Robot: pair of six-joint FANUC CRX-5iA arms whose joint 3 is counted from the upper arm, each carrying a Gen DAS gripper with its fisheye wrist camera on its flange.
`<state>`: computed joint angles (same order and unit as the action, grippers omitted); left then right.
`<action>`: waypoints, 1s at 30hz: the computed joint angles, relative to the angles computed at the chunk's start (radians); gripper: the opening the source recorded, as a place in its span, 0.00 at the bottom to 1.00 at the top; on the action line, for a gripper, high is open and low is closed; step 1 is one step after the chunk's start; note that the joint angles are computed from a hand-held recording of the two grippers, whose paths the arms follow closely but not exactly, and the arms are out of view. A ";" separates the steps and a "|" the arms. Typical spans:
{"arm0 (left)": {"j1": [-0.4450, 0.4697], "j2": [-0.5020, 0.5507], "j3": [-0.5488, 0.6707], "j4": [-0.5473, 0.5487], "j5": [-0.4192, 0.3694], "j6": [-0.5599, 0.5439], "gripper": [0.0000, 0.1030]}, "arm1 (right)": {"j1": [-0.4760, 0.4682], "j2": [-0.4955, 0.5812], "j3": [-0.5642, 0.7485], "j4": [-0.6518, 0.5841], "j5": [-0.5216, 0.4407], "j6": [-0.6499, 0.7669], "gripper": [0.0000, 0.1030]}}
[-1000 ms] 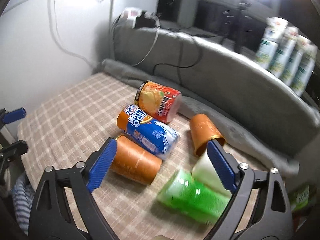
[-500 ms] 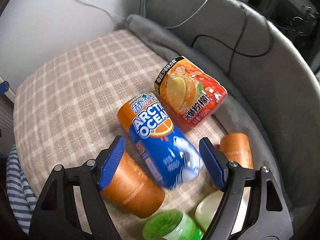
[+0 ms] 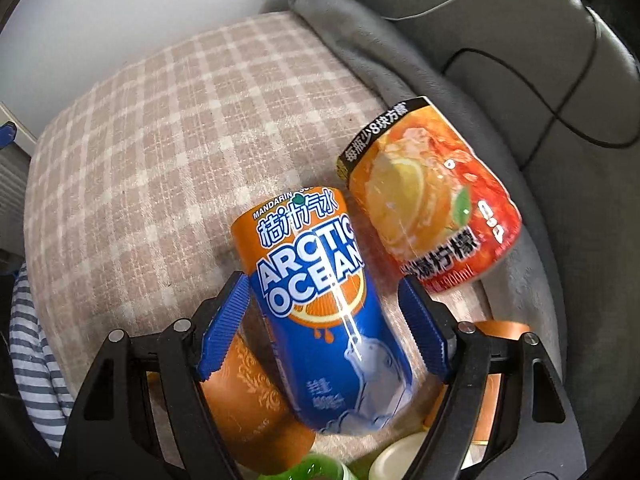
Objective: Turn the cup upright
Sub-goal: 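Lower the right gripper onto the lying Arctic Ocean bottle and close it, then lift the Arctic Ocean bottle with the right gripper and tilt it upright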
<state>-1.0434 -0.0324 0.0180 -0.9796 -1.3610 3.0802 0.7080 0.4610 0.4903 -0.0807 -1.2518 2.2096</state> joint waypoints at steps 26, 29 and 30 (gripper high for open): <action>-0.022 -0.006 0.003 -0.022 -0.026 0.012 0.82 | 0.023 -0.116 -0.068 -0.083 0.134 -0.044 0.59; -0.042 -0.004 0.014 -0.037 -0.049 0.016 0.82 | 0.021 -0.167 -0.094 -0.118 0.142 -0.047 0.59; -0.049 -0.003 0.017 -0.042 -0.057 0.016 0.82 | 0.019 -0.185 -0.103 -0.129 0.143 -0.046 0.59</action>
